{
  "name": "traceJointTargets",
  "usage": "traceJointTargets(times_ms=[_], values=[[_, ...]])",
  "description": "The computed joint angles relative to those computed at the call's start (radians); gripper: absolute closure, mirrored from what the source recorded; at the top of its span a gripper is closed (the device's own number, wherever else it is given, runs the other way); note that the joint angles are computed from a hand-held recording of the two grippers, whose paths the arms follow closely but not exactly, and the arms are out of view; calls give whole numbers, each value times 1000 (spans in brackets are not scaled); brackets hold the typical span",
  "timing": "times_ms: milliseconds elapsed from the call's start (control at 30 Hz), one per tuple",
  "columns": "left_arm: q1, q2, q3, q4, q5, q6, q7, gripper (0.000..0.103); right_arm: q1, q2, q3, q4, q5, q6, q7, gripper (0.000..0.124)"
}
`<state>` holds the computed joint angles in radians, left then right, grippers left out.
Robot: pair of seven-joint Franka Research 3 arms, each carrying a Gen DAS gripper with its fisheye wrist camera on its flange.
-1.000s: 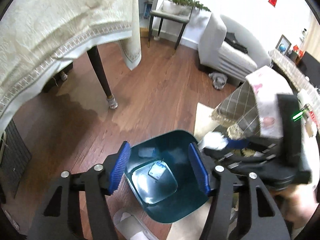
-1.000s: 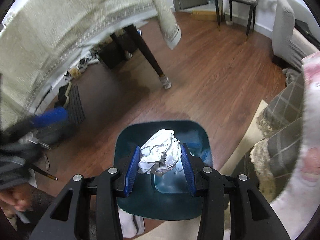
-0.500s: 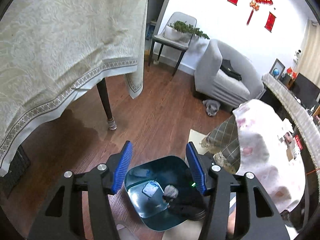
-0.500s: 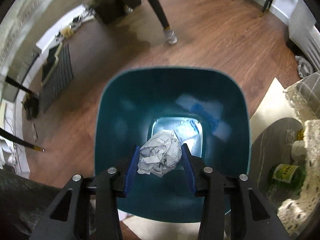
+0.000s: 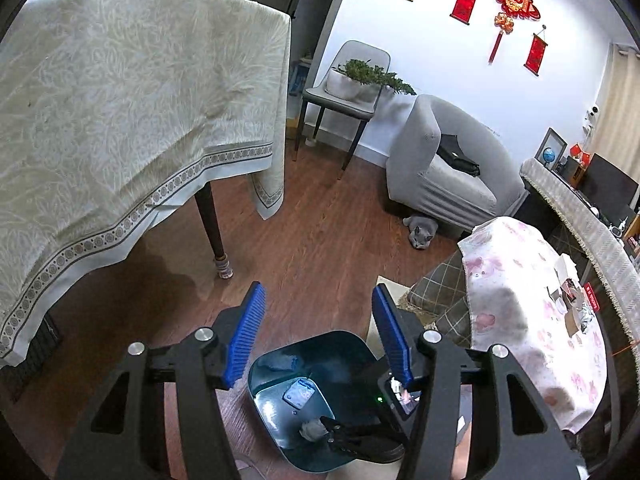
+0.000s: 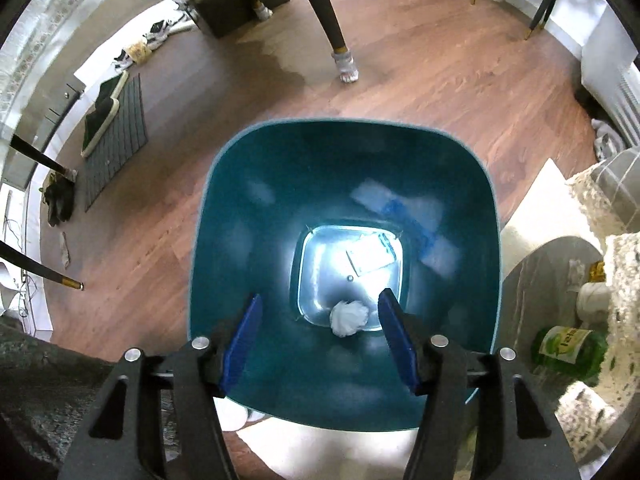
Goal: Collect trash
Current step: 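Open the left tool over the bin while the right tool releases the paper ball, then raise both tools from the bin back over the table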
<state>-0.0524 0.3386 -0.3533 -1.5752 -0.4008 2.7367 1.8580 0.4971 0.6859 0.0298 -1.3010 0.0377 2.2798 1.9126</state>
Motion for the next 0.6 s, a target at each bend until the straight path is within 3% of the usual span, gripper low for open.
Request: traceJointTargets(times_ms=[333, 400, 600], values=[[-17, -2, -11, 9, 26, 32, -9, 41, 11, -170, -23, -160, -60, 204, 20, 63], [-1, -1, -37, 7, -16, 29, 24, 39, 19, -228, -41, -218, -99, 260, 46, 63], [-33, 1, -38, 17, -7, 34, 15, 35, 17, -373, -71, -363, -229, 362, 137, 63]])
